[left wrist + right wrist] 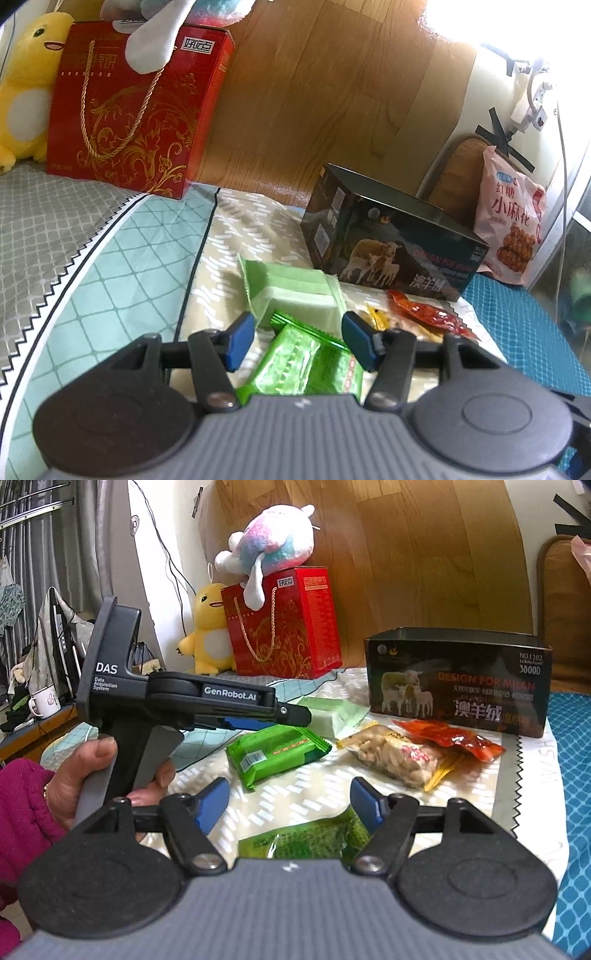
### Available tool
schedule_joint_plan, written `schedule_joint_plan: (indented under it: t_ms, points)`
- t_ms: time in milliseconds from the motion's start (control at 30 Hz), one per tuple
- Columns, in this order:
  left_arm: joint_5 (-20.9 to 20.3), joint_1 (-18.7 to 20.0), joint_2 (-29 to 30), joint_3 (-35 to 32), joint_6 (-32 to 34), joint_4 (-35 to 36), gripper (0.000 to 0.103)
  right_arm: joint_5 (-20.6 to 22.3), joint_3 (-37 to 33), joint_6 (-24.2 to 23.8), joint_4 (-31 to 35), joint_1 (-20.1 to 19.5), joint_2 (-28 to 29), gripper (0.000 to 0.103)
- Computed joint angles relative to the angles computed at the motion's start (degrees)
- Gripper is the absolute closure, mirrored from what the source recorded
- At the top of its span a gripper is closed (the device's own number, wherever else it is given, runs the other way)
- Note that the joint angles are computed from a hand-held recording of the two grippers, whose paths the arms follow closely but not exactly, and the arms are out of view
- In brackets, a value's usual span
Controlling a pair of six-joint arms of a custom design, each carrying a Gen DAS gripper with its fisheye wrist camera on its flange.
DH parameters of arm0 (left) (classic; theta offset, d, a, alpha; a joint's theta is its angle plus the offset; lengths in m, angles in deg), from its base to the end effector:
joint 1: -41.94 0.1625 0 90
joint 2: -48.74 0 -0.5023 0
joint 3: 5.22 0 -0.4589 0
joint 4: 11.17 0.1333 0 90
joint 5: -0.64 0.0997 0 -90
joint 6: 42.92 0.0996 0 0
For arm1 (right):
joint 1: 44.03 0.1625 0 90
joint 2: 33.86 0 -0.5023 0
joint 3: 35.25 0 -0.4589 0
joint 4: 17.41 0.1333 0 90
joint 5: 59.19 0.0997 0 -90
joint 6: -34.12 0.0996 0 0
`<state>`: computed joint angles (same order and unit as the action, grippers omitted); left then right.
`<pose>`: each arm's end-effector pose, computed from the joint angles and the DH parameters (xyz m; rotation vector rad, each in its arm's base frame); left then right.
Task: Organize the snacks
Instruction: 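Lift the green snack pack with the left gripper and drop it into the black box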
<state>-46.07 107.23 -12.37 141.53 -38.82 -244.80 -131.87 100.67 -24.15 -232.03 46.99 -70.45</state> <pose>0.0193 -0.4403 0.1908 0.0797 2.2806 -1.3734 0.1711 -0.4567 -0.0343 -1.5639 2.5418 -0.8050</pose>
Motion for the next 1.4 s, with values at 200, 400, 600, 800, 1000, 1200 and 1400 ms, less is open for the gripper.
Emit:
schedule_joint_plan:
  t_ms: [200,400,600,800,1000,1200,1400]
  points:
    - [0.05,-0.09,0.46,0.1,0.75,-1.73,0.049,0.17,0.15,0.18,-0.48,-0.02,0.14,0.027]
    - [0.29,-0.24,0.48,0.22,0.82,-1.97,0.046,0.19,0.12,0.41,-0.7,0.0,0.27,0.026]
    - [-1.04,0.19,-0.11,0.18,0.74,-0.82,0.046,0.1,0.21,0.38,-1.16,-0.02,0.46,0.025]
    - [-6.63,1.44,-2.62,0.38,0.56,5.63,0.045,0.33,0.41,1.02,-1.55,-0.26,0.45,0.024]
    - [-17.29,2.08,-6.04,1.49,3.76,15.19,0.045,2.71,1.05,6.61,1.19,-1.62,-2.31,0.024]
    - [-15.33,2.07,-11.88,1.75,-4.47,17.72,0.045,0.35,-4.06,15.97,16.63,2.39,-9.49,0.027]
    - [-11.28,6.49,-17.31,-4.55,-18.5,32.39,0.045,-10.26,-18.47,21.91,36.0,9.45,-5.09,0.056]
